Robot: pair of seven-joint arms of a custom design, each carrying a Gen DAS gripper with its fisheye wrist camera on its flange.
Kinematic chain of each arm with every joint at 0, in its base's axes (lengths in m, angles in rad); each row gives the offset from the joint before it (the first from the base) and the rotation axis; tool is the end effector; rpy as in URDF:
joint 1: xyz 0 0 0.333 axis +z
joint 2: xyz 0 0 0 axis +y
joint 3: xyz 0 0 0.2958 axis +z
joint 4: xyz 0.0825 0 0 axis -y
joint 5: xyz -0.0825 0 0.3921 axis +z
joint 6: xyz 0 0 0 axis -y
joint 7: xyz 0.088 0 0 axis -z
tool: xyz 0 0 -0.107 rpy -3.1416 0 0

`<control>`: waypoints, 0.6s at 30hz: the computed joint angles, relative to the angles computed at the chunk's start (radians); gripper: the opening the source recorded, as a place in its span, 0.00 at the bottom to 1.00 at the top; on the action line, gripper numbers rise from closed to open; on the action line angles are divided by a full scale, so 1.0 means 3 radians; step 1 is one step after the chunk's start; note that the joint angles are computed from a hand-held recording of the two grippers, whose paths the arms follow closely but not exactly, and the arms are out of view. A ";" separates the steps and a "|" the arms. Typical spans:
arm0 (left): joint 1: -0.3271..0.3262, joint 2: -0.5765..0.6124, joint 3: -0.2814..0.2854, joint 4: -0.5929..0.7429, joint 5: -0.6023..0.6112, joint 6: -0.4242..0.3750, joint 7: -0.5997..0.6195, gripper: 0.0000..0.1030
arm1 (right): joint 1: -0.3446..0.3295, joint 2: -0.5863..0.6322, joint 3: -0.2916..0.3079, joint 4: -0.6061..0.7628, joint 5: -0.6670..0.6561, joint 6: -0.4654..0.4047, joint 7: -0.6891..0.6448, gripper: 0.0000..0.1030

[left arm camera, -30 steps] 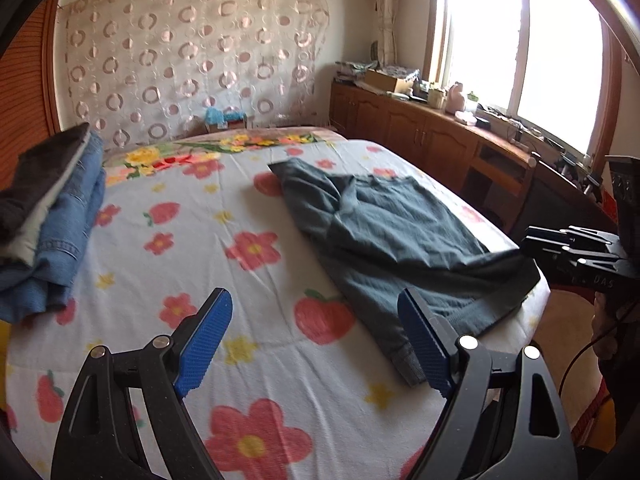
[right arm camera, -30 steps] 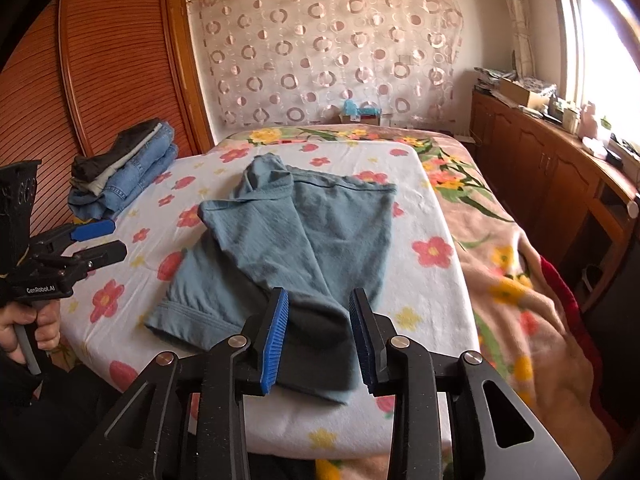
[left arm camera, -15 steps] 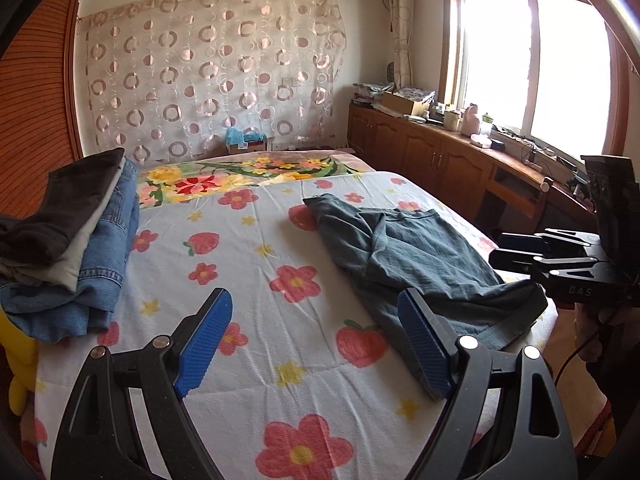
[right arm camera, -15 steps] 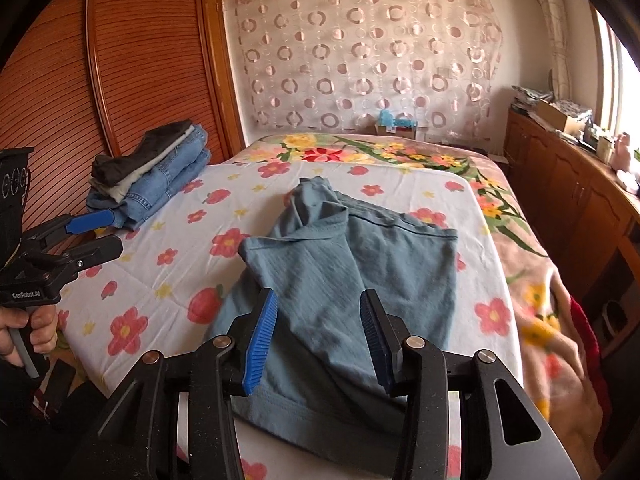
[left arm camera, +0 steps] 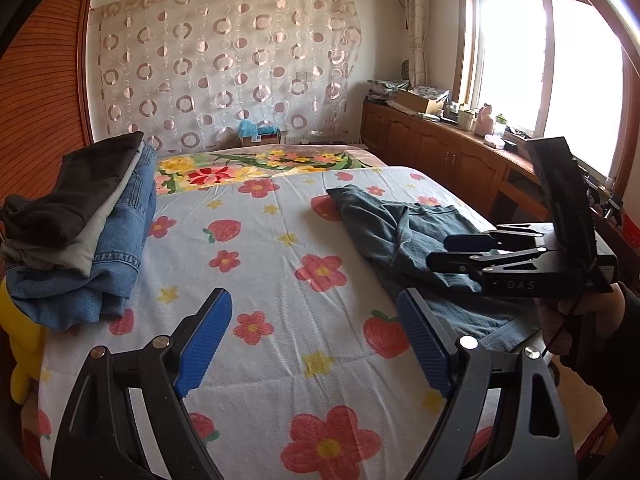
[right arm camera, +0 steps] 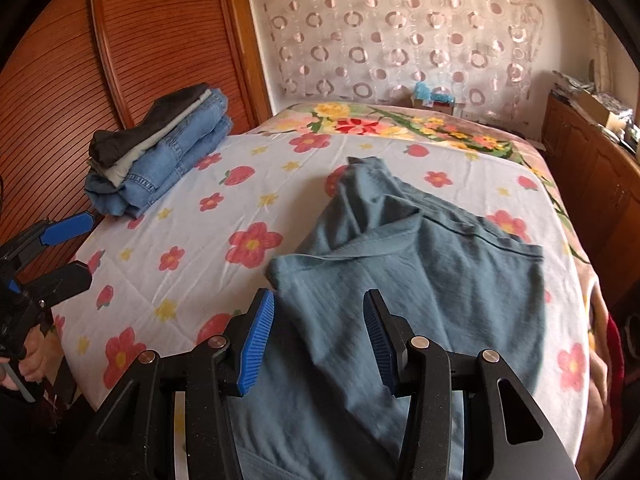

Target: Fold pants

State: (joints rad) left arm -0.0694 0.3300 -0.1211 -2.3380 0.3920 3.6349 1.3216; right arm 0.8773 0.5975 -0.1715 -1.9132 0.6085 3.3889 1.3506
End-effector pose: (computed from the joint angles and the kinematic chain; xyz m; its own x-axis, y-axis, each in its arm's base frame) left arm 0.5370 -0.1517 0.2852 -0.3795 -0.9230 0.0645 -0.5529 0.1703 -0.8157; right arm 0.5338 0.3870 0.2617 0.3748 -0.9221 -0.0964 -0.6261 -0.1751 -0.7598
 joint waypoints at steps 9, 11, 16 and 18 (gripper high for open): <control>0.0064 0.0019 -0.0021 0.0000 0.0087 -0.0001 -0.0064 0.83 | 0.0167 0.0383 -0.0358 0.0605 -0.0342 -0.0633 0.0294 0.29; 0.0056 0.0030 -0.0019 0.0001 0.0089 -0.0012 -0.0063 0.83 | 0.0080 0.0366 -0.0285 0.0608 -0.0434 -0.0630 0.0318 0.09; 0.0065 0.0071 -0.0049 0.0039 0.0162 -0.0055 -0.0094 0.83 | 0.0108 0.0100 -0.0303 0.0210 -0.0519 -0.0165 0.0453 0.05; 0.0032 0.0088 -0.0041 0.0062 0.0146 -0.0074 -0.0071 0.83 | 0.0347 0.0027 -0.0567 0.0060 -0.0371 -0.0077 0.0407 0.05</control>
State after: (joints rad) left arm -0.0599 0.3565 -0.1334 -2.3193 0.4358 3.6126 1.3003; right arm 0.9814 0.6056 -0.3416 -1.8951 0.4973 3.3659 1.4726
